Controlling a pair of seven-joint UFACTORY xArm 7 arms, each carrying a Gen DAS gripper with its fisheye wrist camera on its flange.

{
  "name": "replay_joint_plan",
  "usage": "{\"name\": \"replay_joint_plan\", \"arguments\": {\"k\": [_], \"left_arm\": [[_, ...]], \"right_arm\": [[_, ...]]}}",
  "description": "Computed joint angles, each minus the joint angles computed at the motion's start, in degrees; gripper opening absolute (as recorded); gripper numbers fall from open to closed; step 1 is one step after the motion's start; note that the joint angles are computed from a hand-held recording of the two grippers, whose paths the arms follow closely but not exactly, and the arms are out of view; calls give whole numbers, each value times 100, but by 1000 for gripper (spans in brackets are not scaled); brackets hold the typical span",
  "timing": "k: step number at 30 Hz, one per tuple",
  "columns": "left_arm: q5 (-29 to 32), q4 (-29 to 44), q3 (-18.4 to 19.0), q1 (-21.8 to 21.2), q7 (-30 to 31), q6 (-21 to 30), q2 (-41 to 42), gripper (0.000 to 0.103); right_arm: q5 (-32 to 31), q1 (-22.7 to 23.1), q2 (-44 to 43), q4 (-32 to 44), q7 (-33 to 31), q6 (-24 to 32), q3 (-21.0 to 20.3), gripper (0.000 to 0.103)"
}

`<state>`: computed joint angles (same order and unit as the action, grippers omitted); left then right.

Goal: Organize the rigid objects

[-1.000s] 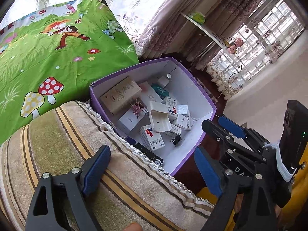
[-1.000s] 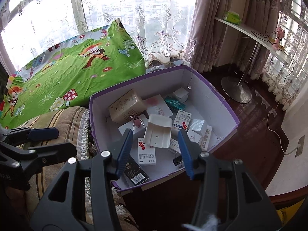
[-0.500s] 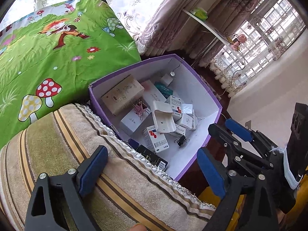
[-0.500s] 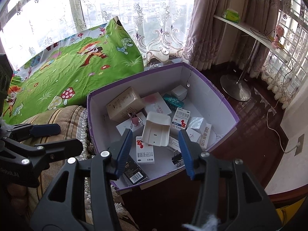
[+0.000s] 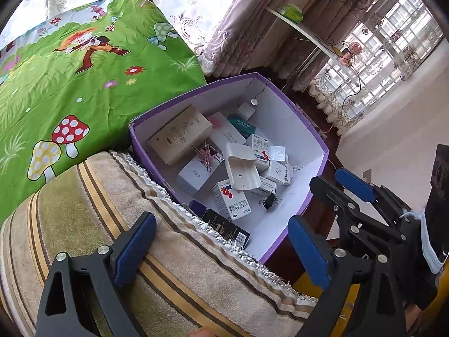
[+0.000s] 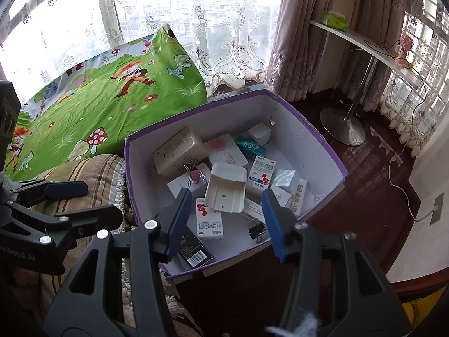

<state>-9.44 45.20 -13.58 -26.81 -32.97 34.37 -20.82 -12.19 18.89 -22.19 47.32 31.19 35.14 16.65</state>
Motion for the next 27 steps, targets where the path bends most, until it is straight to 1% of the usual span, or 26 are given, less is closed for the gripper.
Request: {"name": "replay_joint_plan", "arguments": {"k": [8,21,24,27], "left_arm": [[-90,-20,39,-46,120,-33,-1,99],[-129,-8,39,-51,163,-52,24,101],[-46,-2,-9,-20,115,-69,42,101],[172,58,-111,40,-15,-33,104,102]], "right_arm": [[13,18,10,-20,20,3,-3,57],[18,29,-7,-87,70,-19,3,57],[47,37,-21,-96,65,-5,-15,57],[51,27,-35,-103,77,-7,-16,57]]}}
